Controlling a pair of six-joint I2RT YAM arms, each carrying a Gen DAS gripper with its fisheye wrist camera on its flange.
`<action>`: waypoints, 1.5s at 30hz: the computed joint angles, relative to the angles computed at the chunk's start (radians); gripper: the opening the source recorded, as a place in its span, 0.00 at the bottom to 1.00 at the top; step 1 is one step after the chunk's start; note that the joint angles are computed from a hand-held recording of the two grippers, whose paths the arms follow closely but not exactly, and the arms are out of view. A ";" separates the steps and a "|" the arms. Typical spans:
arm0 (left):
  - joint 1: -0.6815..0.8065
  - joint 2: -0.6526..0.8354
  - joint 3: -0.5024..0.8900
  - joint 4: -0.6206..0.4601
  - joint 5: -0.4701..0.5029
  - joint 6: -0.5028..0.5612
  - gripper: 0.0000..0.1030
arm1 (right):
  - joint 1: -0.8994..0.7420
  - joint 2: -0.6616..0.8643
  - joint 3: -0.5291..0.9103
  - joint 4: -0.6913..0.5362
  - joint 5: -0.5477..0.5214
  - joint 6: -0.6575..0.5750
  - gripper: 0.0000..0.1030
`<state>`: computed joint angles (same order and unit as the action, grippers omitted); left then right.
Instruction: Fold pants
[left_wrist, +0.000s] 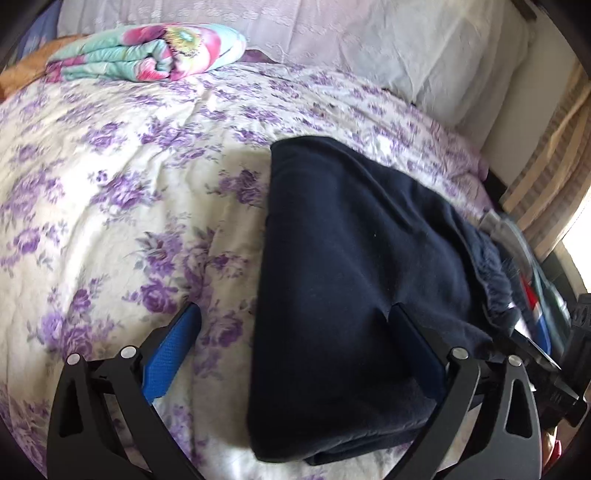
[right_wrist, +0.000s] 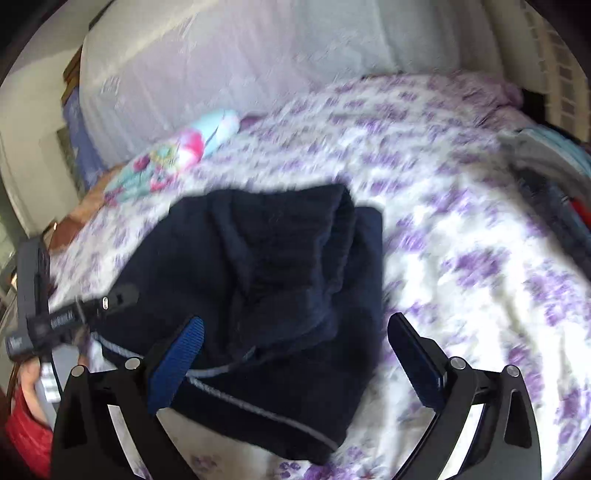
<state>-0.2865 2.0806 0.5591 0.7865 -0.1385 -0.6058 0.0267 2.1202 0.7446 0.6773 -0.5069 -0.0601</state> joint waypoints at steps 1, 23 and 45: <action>0.004 0.001 -0.006 0.012 0.004 -0.006 0.96 | -0.004 -0.016 -0.013 0.035 -0.007 0.023 0.97; 0.136 -0.005 -0.062 0.181 0.101 0.000 0.95 | -0.054 0.029 0.165 -0.198 -0.081 0.070 0.97; 0.217 0.049 0.022 0.074 0.499 0.095 0.95 | -0.180 0.319 0.629 -0.862 -0.552 -0.145 0.97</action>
<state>-0.0696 2.1291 0.5815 0.8600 0.3609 -0.5103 -0.1533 2.4391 1.3738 -0.1846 -1.0589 -0.2046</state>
